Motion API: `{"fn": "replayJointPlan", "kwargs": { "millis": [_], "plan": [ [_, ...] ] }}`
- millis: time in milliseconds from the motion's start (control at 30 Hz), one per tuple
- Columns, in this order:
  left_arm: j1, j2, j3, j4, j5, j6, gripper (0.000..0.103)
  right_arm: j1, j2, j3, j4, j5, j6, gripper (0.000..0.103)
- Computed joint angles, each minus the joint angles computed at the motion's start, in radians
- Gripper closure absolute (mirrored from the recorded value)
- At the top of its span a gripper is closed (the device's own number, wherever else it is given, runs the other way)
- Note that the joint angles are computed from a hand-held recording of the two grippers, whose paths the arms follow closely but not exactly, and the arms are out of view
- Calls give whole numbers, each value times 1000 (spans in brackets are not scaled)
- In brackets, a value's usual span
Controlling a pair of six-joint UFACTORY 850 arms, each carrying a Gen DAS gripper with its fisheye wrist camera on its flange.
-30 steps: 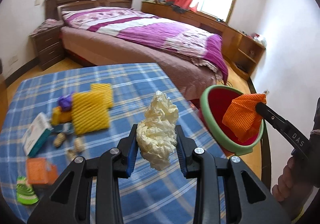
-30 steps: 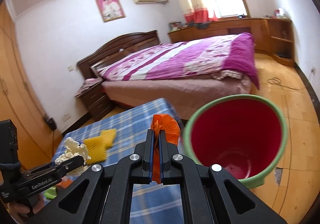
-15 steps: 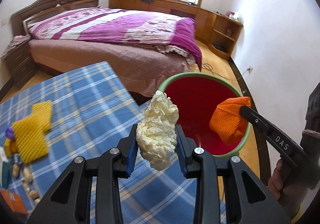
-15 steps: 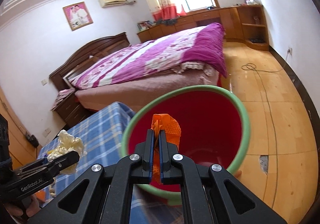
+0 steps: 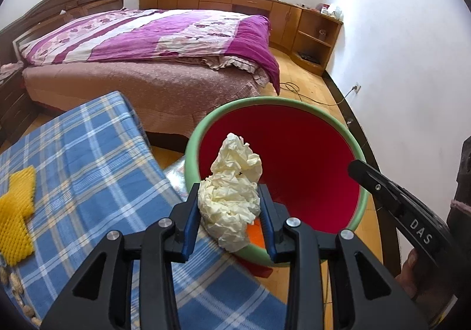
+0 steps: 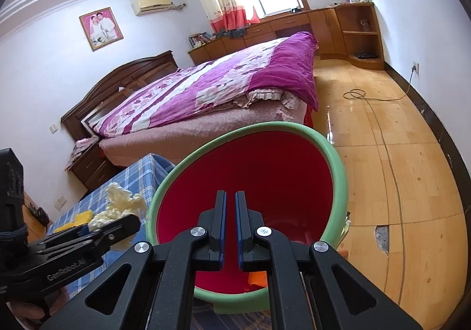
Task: Collect trash
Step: 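Carry tissue and orange net to the red bucket and open both tools, then move both open tools back over the table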
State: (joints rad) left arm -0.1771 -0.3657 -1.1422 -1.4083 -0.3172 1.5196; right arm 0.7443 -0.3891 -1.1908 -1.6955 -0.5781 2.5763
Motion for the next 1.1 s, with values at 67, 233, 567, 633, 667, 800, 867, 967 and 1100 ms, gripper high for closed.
{"fn": "replayJointPlan", "kwargs": {
  "millis": [67,233,567,633,667,800,867,967,1100],
  "plan": [
    [-7,-7,-6,1,1,7,67,1,0,2,3,-6,6,97],
    [-17,-23,-16,-8,-10,24,57,-2,4,11,14,-11,16,88],
    [-16,-15,-3,-90,-8,106,46,0,10,18,30,-18,32,74],
    [-9,-7,6,-97,-12,102,46,0,12,20,27,-17,36,74],
    [-7,-4,9,-93,-12,92,46,1,12,20,28,-17,36,74],
    [12,15,30,-63,-9,30,46,4,15,24,12,-10,43,72],
    [21,32,46,-75,-4,30,46,6,15,25,7,-5,46,68],
    [39,59,74,-112,2,54,46,7,16,26,4,2,46,59],
    [66,95,112,-136,14,66,46,20,13,17,13,-1,26,56]
  ]
}}
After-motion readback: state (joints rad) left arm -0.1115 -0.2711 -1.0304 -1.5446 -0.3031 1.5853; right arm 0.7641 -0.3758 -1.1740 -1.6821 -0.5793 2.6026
